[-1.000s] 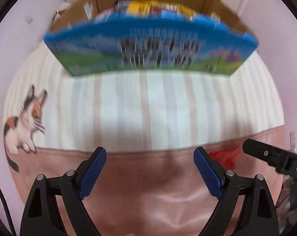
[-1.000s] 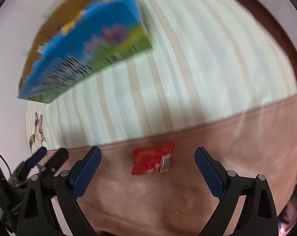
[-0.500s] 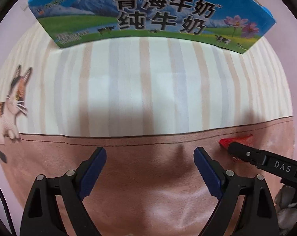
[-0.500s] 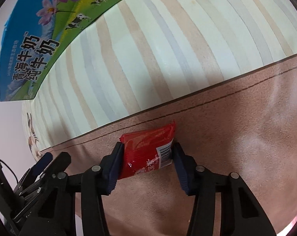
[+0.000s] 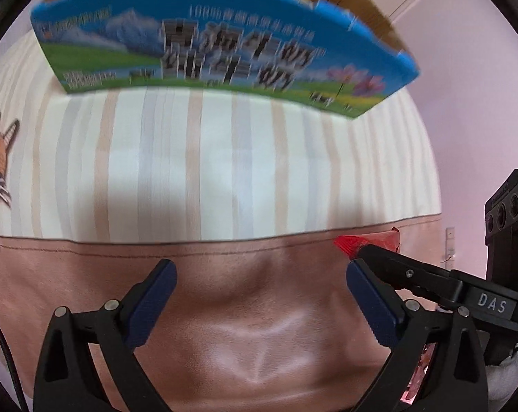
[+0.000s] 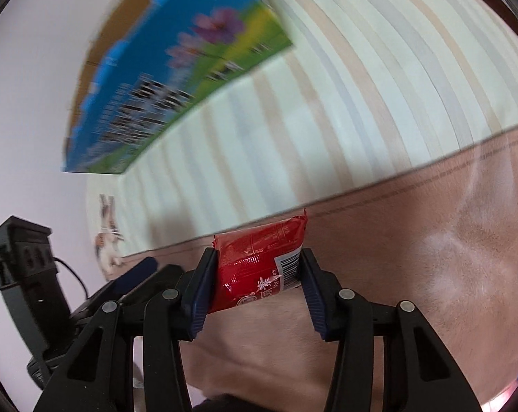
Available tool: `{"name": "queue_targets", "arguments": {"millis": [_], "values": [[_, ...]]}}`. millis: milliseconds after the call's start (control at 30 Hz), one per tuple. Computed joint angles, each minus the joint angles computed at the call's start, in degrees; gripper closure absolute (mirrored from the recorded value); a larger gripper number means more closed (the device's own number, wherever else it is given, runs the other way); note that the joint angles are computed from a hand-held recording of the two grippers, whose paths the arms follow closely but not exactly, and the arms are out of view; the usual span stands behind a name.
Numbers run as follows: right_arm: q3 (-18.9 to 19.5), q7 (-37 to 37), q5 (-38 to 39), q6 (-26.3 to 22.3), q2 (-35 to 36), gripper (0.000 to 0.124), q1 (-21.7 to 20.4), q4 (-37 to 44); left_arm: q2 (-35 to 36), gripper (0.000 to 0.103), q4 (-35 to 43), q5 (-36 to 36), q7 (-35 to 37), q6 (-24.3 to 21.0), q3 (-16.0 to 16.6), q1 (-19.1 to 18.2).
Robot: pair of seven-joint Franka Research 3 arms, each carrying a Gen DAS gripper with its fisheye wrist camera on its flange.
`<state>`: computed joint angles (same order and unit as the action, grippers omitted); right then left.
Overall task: Organize snacks
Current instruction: 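Grasp the red packet with the right tool, then carry the red packet into the box and open the right tool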
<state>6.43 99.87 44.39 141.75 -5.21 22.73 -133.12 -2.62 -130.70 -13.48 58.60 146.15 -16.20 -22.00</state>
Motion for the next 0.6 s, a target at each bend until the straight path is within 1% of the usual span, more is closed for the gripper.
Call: {"name": "queue_targets", "arguments": {"millis": [67,133,233,333,400,433,500,567,600], "values": [[-0.3,-0.8,0.6,0.1,-0.7,0.073,-0.1,0.9,0.4,0.002,2.8,1.4,0.0,-1.2,0.8,0.9],[-0.5,-1.4,1.3,0.4,-1.4,0.073,-0.2,2.2,-1.2,0.002,3.1,1.5,0.5,-1.4,1.0,1.3],[-0.7,-2.6,2.0,0.9,-1.1,0.073,-0.2,5.4,-2.4,0.002,5.7,4.3,0.1,-2.4,1.6,2.3],[-0.7,-3.1,1.5,1.8,0.6,0.073,-0.4,10.1,-2.3,0.002,10.3,13.1,-4.3,-5.3,1.6,3.9],[-0.7,-3.2,0.0,2.0,2.5,0.073,-0.9,13.8,-1.3,0.002,14.2,22.7,-9.5,-8.1,1.2,5.1],[-0.8,-3.0,-1.3,2.2,3.4,0.073,-1.2,15.7,-0.1,0.002,16.9,28.8,-12.8,-10.3,0.9,5.6],[-0.8,-1.9,-4.6,2.3,6.0,0.073,-1.8,19.6,2.3,0.002,20.7,35.0,-15.7,-12.8,1.1,5.8],[-0.8,0.5,-10.5,2.0,9.3,0.073,-2.2,24.3,4.7,0.002,23.9,38.0,-17.2,-14.3,1.7,6.0],[-0.8,1.6,-13.0,1.6,10.9,0.073,-2.2,26.4,5.4,0.002,24.6,38.3,-17.2,-14.2,2.1,6.1]]}}
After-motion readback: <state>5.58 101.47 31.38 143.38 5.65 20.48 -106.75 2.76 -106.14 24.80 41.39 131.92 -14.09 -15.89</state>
